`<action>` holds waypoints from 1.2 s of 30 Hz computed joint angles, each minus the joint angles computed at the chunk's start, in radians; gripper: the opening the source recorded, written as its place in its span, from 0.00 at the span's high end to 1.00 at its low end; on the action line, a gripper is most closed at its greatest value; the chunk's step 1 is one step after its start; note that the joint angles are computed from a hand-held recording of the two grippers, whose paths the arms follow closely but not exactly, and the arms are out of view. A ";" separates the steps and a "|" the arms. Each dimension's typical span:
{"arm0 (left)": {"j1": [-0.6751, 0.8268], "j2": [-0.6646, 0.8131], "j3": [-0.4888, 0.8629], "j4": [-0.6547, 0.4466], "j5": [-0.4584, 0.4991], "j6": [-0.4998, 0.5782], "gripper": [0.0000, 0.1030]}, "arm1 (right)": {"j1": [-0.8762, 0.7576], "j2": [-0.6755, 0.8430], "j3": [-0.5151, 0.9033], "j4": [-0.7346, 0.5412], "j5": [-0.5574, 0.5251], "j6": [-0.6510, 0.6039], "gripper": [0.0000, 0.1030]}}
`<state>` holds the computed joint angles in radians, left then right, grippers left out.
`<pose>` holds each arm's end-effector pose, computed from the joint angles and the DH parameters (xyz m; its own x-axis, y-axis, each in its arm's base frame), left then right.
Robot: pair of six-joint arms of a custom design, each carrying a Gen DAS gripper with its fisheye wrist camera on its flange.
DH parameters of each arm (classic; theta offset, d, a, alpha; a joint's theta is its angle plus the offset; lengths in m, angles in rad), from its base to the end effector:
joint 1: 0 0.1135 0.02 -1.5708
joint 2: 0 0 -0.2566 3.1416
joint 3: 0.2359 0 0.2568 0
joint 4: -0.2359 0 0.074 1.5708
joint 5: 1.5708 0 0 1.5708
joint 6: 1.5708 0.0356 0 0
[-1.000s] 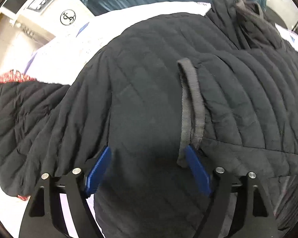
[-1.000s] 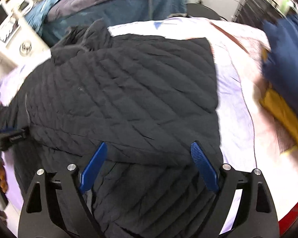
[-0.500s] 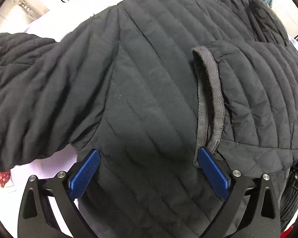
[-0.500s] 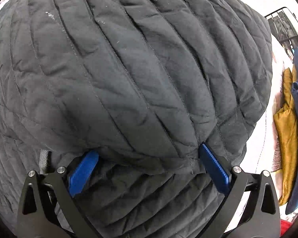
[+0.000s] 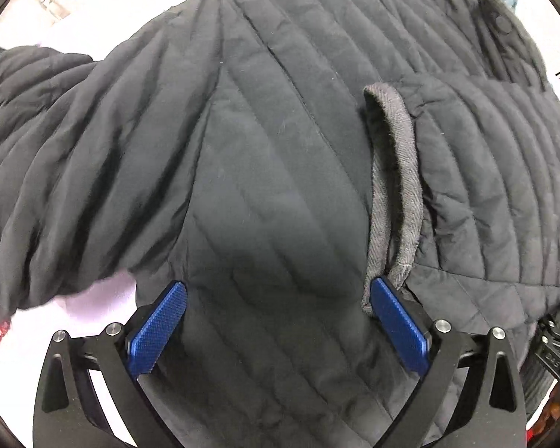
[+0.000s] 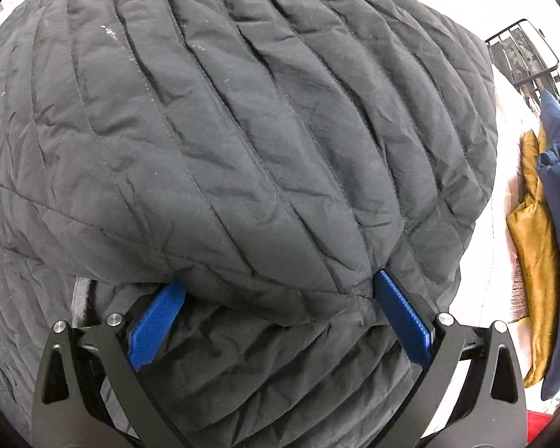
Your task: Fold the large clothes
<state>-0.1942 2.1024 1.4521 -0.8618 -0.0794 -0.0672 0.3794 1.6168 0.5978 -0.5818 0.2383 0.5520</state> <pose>0.3847 -0.0728 0.1220 -0.9899 0.1265 -0.0638 0.1216 0.9897 0.0751 0.1987 0.0702 0.0801 -0.9827 0.1568 -0.0982 0.1749 0.9605 -0.2166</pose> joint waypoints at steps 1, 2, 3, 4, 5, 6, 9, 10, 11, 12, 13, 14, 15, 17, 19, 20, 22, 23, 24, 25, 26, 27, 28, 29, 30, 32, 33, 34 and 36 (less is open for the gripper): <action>0.006 -0.038 -0.034 0.015 0.010 0.004 0.07 | 0.001 -0.004 0.005 -0.018 -0.006 0.001 0.04; 0.011 -0.085 -0.081 0.043 0.023 0.010 0.07 | 0.024 -0.030 0.003 -0.060 -0.017 0.024 0.04; 0.019 -0.132 -0.127 0.065 0.035 0.022 0.08 | 0.028 -0.041 0.019 -0.095 -0.024 0.028 0.04; 0.030 -0.189 -0.179 0.087 0.053 0.032 0.08 | 0.025 -0.067 0.020 -0.121 -0.028 0.025 0.04; 0.042 -0.223 -0.209 0.095 0.071 0.039 0.08 | 0.031 -0.105 0.014 -0.132 -0.024 0.039 0.05; 0.061 -0.264 -0.243 0.100 0.101 0.047 0.08 | 0.036 -0.157 0.001 -0.135 -0.020 0.053 0.05; 0.130 -0.375 -0.332 0.104 0.156 0.066 0.08 | 0.066 -0.281 -0.028 -0.169 -0.011 0.106 0.05; 0.153 -0.405 -0.354 0.103 0.159 0.074 0.08 | 0.076 -0.318 -0.035 -0.185 -0.019 0.121 0.05; 0.183 -0.438 -0.379 0.104 0.165 0.082 0.08 | 0.082 -0.341 -0.040 -0.195 -0.025 0.132 0.05; 0.209 -0.460 -0.395 0.103 0.172 0.087 0.08 | 0.093 -0.374 -0.044 -0.206 -0.036 0.148 0.05; 0.249 -0.484 -0.410 0.095 0.179 0.093 0.08 | 0.087 -0.412 -0.046 -0.221 -0.051 0.146 0.05; 0.269 -0.499 -0.426 0.095 0.184 0.094 0.08 | 0.102 -0.444 -0.045 -0.232 -0.068 0.163 0.05; 0.303 -0.501 -0.418 0.079 0.194 0.103 0.08 | 0.117 -0.463 -0.041 -0.242 -0.079 0.178 0.05; 0.370 -0.508 -0.415 0.054 0.225 0.097 0.09 | 0.162 -0.493 -0.029 -0.249 -0.102 0.209 0.05; 0.423 -0.492 -0.423 0.058 0.267 0.062 0.09 | 0.211 -0.501 0.000 -0.251 -0.119 0.222 0.05; 0.477 -0.485 -0.403 0.028 0.296 0.063 0.09 | 0.244 -0.490 0.015 -0.249 -0.118 0.232 0.05; 0.545 -0.460 -0.391 0.013 0.356 0.031 0.13 | 0.318 -0.460 0.046 -0.250 -0.112 0.258 0.05; 0.569 -0.453 -0.386 0.006 0.377 0.021 0.14 | 0.329 -0.453 0.049 -0.245 -0.110 0.251 0.05; 0.598 -0.447 -0.382 0.000 0.403 0.007 0.15 | 0.351 -0.443 0.056 -0.241 -0.102 0.256 0.05; 0.626 -0.442 -0.379 0.003 0.425 -0.012 0.16 | 0.384 -0.435 0.070 -0.250 -0.089 0.268 0.05; 0.651 -0.438 -0.374 0.004 0.441 -0.024 0.17 | 0.397 -0.426 0.073 -0.246 -0.084 0.267 0.05; 0.676 -0.436 -0.368 0.005 0.452 -0.032 0.17 | 0.420 -0.419 0.082 -0.251 -0.074 0.272 0.05; 0.697 -0.444 -0.381 0.016 0.457 -0.040 0.18 | 0.453 -0.409 0.100 -0.270 -0.066 0.291 0.05; 0.719 -0.434 -0.379 0.029 0.461 -0.053 0.18 | 0.436 -0.403 0.094 -0.256 -0.072 0.266 0.05; 0.759 -0.424 -0.367 0.017 0.468 -0.038 0.18 | 0.443 -0.410 0.090 -0.259 -0.074 0.268 0.05; 0.813 -0.388 -0.344 0.016 0.473 -0.043 0.19 | 0.470 -0.399 0.114 -0.278 -0.072 0.286 0.05; 0.843 -0.370 -0.325 0.005 0.478 -0.036 0.19 | 0.476 -0.390 0.121 -0.279 -0.074 0.291 0.05; 0.846 -0.341 -0.311 0.021 0.480 -0.057 0.20 | 0.465 -0.384 0.118 -0.267 -0.079 0.280 0.05; 0.886 -0.300 -0.268 0.016 0.478 -0.072 0.21 | 0.424 -0.382 0.101 -0.247 -0.092 0.240 0.05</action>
<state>0.6922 1.8027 1.1842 -0.8459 0.3985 -0.1390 0.8038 1.2343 0.6991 -0.8283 0.1460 0.7920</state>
